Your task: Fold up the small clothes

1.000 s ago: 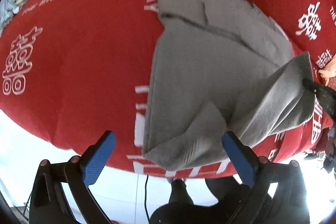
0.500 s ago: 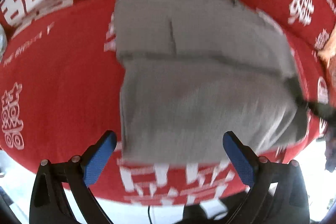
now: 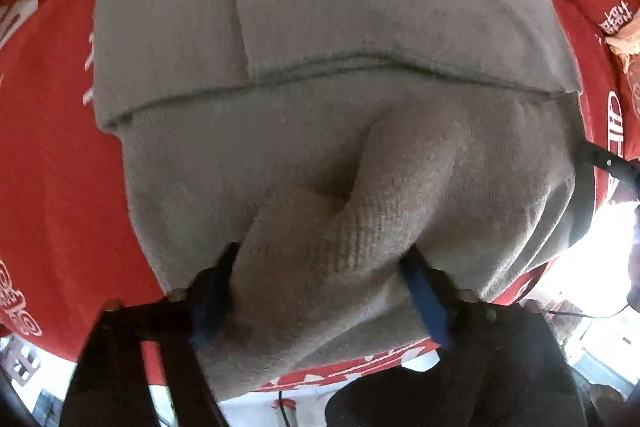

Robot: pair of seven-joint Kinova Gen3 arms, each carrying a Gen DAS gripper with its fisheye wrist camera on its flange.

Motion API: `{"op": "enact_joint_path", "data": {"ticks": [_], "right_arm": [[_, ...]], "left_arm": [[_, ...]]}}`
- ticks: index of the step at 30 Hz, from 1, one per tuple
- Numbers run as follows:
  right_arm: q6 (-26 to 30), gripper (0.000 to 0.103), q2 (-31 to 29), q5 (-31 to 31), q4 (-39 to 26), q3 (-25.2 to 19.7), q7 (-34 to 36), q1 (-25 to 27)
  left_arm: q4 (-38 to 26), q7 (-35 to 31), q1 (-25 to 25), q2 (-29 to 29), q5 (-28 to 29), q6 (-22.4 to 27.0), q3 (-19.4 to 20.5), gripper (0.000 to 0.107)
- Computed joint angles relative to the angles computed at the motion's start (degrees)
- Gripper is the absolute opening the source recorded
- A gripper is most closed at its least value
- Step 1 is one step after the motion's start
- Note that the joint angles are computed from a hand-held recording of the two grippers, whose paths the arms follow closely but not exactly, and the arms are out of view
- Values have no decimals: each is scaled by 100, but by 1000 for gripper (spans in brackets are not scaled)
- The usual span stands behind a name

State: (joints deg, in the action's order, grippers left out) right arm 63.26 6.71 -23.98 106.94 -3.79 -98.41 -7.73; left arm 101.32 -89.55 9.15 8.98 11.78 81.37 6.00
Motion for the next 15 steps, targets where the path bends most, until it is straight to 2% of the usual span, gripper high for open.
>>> {"op": "enact_joint_path", "data": {"ticks": [1, 3, 5, 8, 12, 15], "right_arm": [[5, 47, 69, -34, -27, -8, 59, 2], [162, 7, 275, 117, -204, -82, 13, -119], [263, 7, 369, 424, -424, -163, -73, -306], [364, 6, 187, 602, -670, -225, -10, -440], [498, 6, -176, 657, -1139, -153, 102, -410], [382, 6, -263, 892, -1631, -97, 70, -415]], "left_arm": [[40, 9, -30, -25, 65, -9, -21, 41], [119, -53, -121, -179, 215, -79, -7, 29], [126, 91, -28, -419, 38, -207, 59, 27], [1, 276, 71, -807, -71, -231, 25, 25], [-519, 658, 26, -1322, -299, -152, 66, 25], [-957, 855, 4, -1458, -574, -276, 54, 25]]}}
